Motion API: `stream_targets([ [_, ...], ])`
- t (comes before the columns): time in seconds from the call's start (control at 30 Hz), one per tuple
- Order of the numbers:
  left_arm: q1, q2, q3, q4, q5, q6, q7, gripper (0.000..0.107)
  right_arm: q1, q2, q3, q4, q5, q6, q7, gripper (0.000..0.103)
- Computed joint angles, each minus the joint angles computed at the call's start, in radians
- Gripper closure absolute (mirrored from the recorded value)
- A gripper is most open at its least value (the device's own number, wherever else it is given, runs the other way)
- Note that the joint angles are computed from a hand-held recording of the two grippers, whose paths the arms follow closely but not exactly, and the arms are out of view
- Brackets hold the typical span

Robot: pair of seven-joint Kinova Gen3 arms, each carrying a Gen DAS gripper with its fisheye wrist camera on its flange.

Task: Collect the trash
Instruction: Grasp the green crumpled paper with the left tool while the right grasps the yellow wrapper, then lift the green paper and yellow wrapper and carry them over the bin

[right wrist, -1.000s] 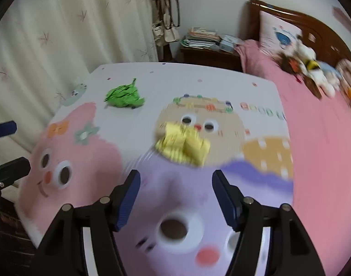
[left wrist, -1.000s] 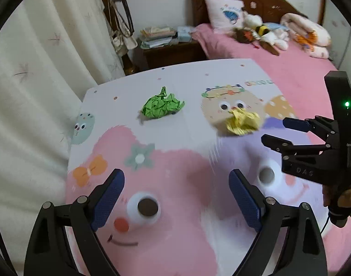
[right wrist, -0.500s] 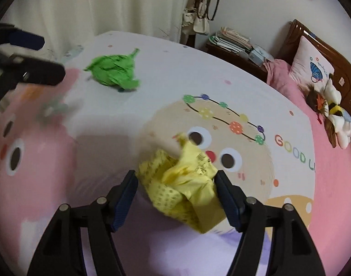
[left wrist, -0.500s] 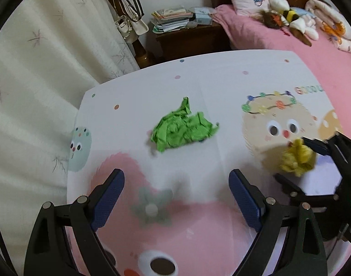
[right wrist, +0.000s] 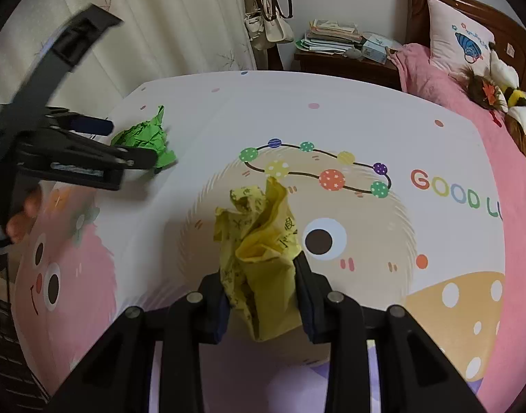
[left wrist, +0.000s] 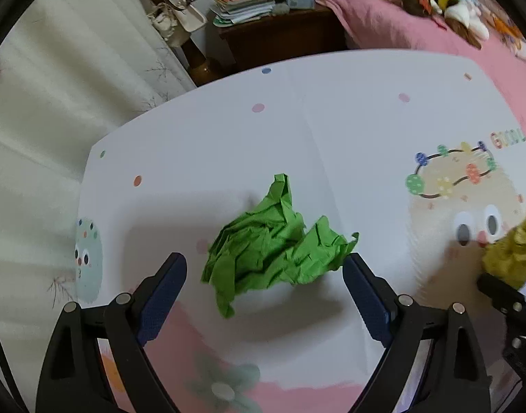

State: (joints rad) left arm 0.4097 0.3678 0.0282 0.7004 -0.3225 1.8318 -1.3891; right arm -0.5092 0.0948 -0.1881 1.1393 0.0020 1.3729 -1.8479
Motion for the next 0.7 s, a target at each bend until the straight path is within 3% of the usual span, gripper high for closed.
stream_targets([
  [0.2,-0.066,0.024,0.002,0.000,0.075,0.001,-0.006,0.021,0.018,-0.005,0.006,0.011,-0.031,-0.010,0.001,0.070],
  [0.3,-0.117,0.003,0.008,0.023,0.166,-0.029,0.021,0.043,0.009,-0.001,0.002,0.006,-0.011,-0.007,-0.007,0.070],
  [0.37,-0.142,-0.009,0.028,0.034,0.206,-0.034,0.058,0.075,0.003,0.002,0.001,0.003,0.000,-0.004,-0.022,0.071],
  [0.57,-0.078,-0.083,0.032,0.118,0.164,-0.044,0.097,0.077,0.003,0.019,0.008,-0.043,-0.038,0.063,-0.104,0.073],
  [0.7,-0.062,-0.192,0.059,0.211,0.177,-0.057,0.148,0.077,-0.008,-0.012,-0.002,-0.021,-0.058,0.085,-0.178,0.073],
])
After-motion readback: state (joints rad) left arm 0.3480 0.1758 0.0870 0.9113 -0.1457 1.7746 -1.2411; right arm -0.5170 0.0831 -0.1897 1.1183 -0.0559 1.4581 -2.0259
